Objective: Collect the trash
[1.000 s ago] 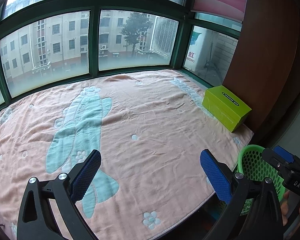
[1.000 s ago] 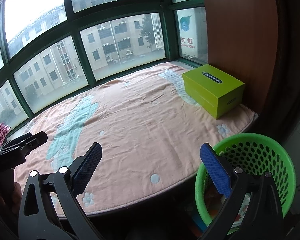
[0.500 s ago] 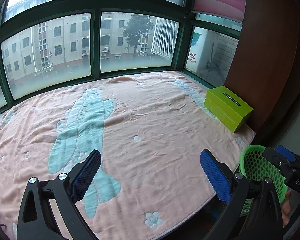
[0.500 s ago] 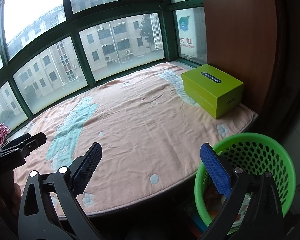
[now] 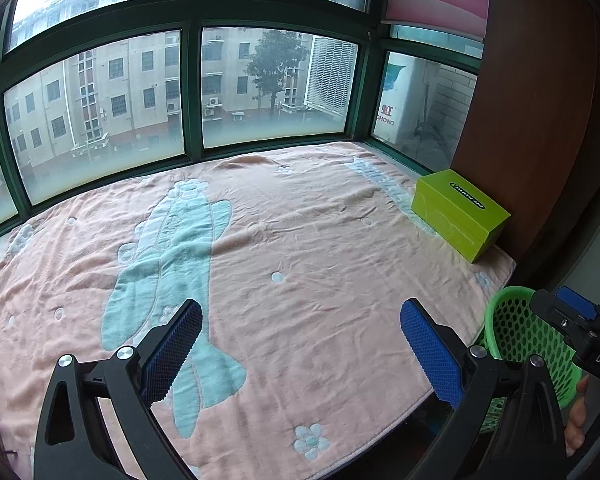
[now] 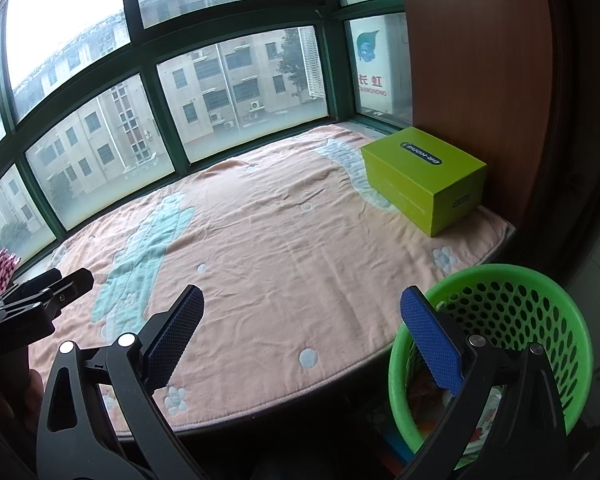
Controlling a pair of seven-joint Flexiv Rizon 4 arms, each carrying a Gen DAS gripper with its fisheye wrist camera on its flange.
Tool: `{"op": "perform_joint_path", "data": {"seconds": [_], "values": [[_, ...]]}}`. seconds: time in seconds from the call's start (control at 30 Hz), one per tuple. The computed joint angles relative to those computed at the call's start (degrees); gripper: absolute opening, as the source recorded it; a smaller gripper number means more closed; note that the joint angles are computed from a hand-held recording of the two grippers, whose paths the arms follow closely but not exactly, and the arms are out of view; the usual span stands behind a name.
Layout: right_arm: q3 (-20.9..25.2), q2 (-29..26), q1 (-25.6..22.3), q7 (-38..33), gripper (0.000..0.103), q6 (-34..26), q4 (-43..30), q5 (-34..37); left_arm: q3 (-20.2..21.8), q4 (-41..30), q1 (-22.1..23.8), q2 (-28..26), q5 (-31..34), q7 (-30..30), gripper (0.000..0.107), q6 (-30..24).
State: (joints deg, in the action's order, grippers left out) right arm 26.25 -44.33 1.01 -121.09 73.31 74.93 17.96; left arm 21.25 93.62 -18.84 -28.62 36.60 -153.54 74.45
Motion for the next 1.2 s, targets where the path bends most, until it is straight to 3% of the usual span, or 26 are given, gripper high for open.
{"op": "perform_joint_path", "data": {"seconds": [1.2], "values": [[-0.14,-0.18,0.15,0.12,0.098,0.44,0.18,0.01,-0.54,-0.48,0.28,0.01,1.45,-0.88,0.096,-1.24]]}}
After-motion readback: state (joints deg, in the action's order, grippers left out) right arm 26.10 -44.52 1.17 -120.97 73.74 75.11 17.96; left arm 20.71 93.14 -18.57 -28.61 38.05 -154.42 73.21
